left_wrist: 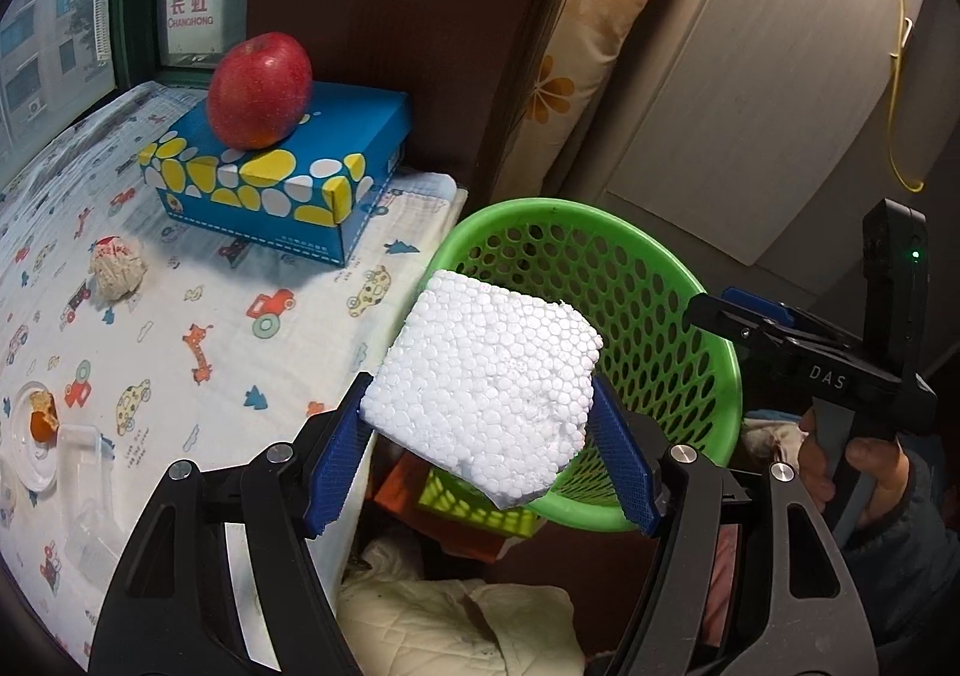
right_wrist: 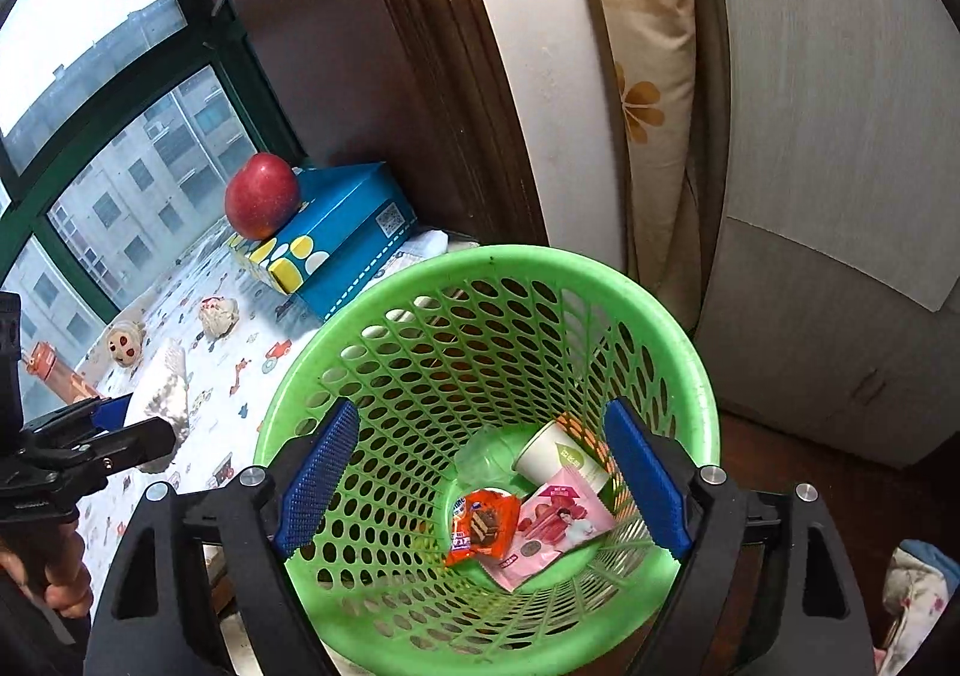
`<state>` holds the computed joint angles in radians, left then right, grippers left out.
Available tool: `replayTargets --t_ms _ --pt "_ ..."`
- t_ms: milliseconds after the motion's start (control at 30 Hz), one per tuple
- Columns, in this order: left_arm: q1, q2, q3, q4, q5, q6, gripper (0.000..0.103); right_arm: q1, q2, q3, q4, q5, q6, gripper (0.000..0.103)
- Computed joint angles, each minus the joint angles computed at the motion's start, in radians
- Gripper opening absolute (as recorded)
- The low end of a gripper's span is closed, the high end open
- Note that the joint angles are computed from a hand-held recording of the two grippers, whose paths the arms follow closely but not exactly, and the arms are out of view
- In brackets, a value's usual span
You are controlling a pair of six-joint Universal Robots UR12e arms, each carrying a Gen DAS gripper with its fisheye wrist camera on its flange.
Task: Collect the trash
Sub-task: 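Open both tools to drop the foam block and wafer pack into the basket, then move both tools back over the bed toward the tub and peel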
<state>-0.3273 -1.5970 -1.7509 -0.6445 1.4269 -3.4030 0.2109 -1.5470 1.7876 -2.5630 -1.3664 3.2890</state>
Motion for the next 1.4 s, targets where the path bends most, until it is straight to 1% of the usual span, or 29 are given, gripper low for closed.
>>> replayTargets --t_ms 233,333,433,500,567,667,767,967,1133,1300,1400 --pt "-0.027 -0.048 0.036 -0.033 -0.02 -0.003 0.07 -0.023 -0.024 0.024 -0.03 0.005 0.013 0.084" --pt "-0.036 -0.066 0.051 -0.047 -0.041 -0.01 0.07 -0.031 -0.031 0.033 -0.036 0.013 0.018 0.084" --pt "-0.044 -0.078 0.059 -0.045 -0.054 -0.016 0.071 -0.036 -0.035 0.039 -0.039 0.017 0.025 0.084" --pt "-0.046 -0.084 0.062 -0.043 -0.067 -0.022 0.073 -0.039 -0.036 0.041 -0.036 0.021 0.028 0.084" --pt "-0.047 -0.085 0.062 -0.04 -0.072 -0.03 0.082 -0.042 -0.039 0.045 -0.034 0.026 0.027 0.084" --pt "-0.041 -0.079 0.048 -0.012 -0.105 -0.039 0.083 -0.042 -0.04 0.046 -0.035 0.03 0.03 0.084" --pt "-0.038 -0.071 0.04 -0.012 -0.104 -0.045 0.083 -0.04 -0.041 0.046 -0.032 0.036 0.032 0.084" --pt "-0.02 -0.033 0.006 -0.005 -0.075 -0.062 0.083 -0.027 -0.037 0.04 -0.037 0.048 0.032 0.085" --pt "0.002 0.011 -0.036 0.008 -0.037 -0.079 0.083 -0.004 -0.027 0.024 -0.04 0.06 0.021 0.085" --pt "0.028 0.061 -0.079 0.006 0.032 -0.1 0.083 0.027 -0.007 -0.002 -0.033 0.07 0.002 0.085" --pt "0.053 0.091 -0.11 0.011 0.061 -0.127 0.083 0.05 0.011 -0.023 -0.021 0.077 -0.015 0.086"
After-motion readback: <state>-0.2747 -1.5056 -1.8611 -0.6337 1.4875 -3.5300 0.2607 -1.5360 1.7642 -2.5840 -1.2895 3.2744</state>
